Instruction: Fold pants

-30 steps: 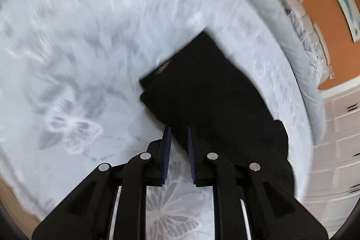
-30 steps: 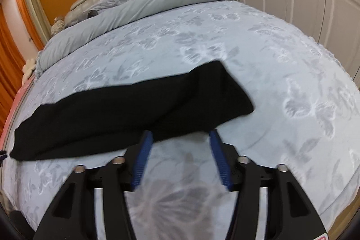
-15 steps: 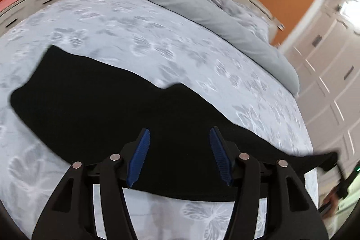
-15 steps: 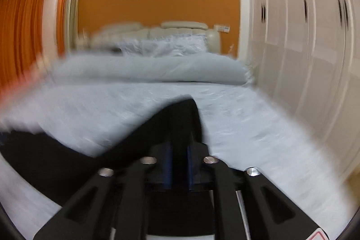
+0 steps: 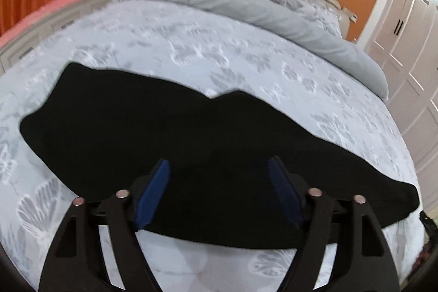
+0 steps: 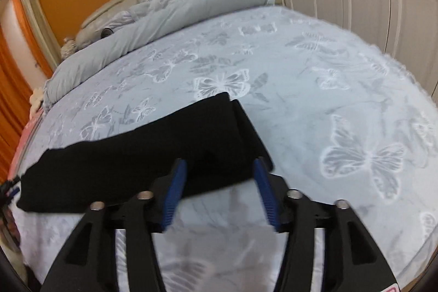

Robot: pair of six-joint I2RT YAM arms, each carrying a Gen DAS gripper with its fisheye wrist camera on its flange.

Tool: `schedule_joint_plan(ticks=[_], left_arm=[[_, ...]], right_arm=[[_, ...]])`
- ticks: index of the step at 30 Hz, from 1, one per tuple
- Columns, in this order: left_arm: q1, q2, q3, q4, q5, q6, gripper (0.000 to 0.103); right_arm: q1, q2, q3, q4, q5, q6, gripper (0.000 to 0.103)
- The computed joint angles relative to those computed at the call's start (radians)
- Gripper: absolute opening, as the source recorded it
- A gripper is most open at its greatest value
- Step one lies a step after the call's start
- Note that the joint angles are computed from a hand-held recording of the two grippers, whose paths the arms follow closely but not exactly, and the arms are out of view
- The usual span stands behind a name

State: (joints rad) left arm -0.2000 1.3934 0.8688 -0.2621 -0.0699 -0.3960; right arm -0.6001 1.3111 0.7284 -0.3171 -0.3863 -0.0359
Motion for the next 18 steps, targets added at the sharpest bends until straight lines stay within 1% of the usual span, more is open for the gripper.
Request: schedule_joint_plan(ticks=[1, 3, 6, 9, 12, 15, 17, 18], left_arm=[[0.002, -0.008, -0.002, 0.005, -0.009, 0.001, 0.074], [0.012, -0.026, -0.011, 0.019, 0.0, 0.009, 0.074], [0.035, -0.026, -0.01, 0.024, 0.013, 0.007, 0.074], [0.061, 0.0, 0.008, 0.016, 0.026, -0.007, 0.074], [0.096, 0.016, 0.021, 0.008, 0.064, -0.022, 0.074], [0.124, 0.011, 0.021, 0.01, 0.097, -0.042, 0.074], [0.129, 0.005, 0.018, 0.015, 0.104, -0.048, 0.074], [0.126, 0.001, 0.017, 0.017, 0.097, -0.045, 0.074]], right_arm=[[0.003, 0.048, 0.036, -0.014, -0.009, 0.037, 0.058], [-0.009, 0.138, 0.093, -0.036, -0.069, 0.105, 0.058], [-0.002, 0.176, 0.096, -0.006, -0.141, 0.255, 0.058], [0.003, 0.187, 0.11, -0.036, -0.135, 0.323, 0.058], [-0.025, 0.113, 0.069, -0.058, -0.183, 0.373, 0.058], [-0.016, 0.074, 0.058, -0.089, -0.192, 0.387, 0.058], [0.004, 0.135, 0.089, -0.079, -0.22, 0.407, 0.058], [0.018, 0.174, 0.113, -0.073, -0.204, 0.42, 0.058]])
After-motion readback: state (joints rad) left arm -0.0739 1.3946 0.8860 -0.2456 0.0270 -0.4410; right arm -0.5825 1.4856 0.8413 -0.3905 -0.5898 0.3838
